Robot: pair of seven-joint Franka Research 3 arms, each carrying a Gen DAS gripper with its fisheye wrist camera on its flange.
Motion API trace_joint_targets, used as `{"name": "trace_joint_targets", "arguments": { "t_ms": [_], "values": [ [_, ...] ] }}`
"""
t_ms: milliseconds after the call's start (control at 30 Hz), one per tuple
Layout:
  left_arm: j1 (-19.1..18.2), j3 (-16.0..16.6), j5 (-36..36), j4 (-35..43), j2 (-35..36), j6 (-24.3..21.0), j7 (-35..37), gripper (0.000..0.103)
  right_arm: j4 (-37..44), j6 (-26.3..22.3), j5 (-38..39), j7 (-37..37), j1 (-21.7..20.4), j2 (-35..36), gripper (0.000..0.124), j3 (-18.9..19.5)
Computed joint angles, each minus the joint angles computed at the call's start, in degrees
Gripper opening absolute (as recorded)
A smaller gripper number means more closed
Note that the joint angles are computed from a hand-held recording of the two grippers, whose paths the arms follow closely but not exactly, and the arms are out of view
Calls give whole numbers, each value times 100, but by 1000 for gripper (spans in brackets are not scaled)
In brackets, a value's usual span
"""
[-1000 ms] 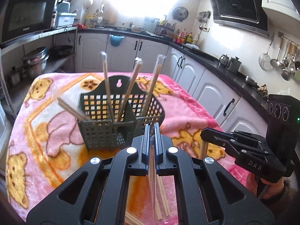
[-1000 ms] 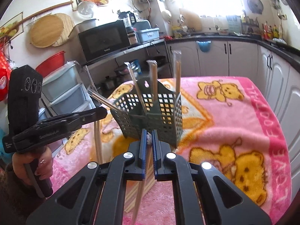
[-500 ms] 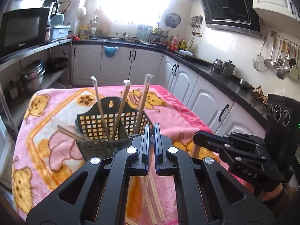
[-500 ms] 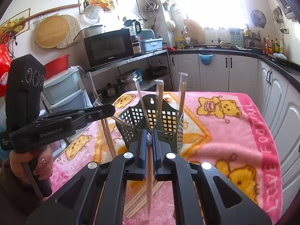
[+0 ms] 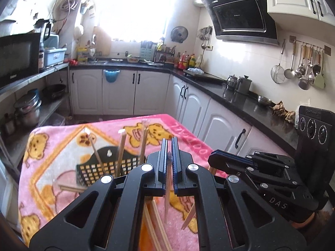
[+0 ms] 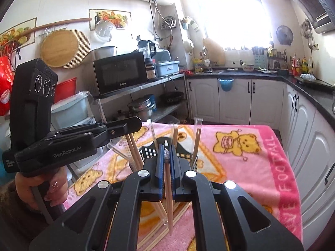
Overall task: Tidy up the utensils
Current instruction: 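Lift the chopstick with the right gripper and carry it above the caddy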
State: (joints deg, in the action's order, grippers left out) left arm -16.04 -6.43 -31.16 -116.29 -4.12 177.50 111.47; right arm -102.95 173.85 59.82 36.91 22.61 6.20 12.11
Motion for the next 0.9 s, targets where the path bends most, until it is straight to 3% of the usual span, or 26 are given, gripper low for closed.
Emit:
{"name": "trace_joint_targets", "arguments": {
  "t_ms": [400,667,800,900],
  "values": [
    [332,-238,665,635,253,-102,-547,2,434,-131,-95,-64,-91,101,6,11],
    [636,-299,1680,1048,372,50,-1408,2,1036,-141,-208,-161,-128,355,6,70],
    [817,-251,2714,1296,479,113,-2333,2,1481,-98,-295,-156,-179,607,6,158],
    [928,-285,2823,1445,552,88,-2448,2,1889,-140,-544,78,-204,867,6,174]
  ]
}}
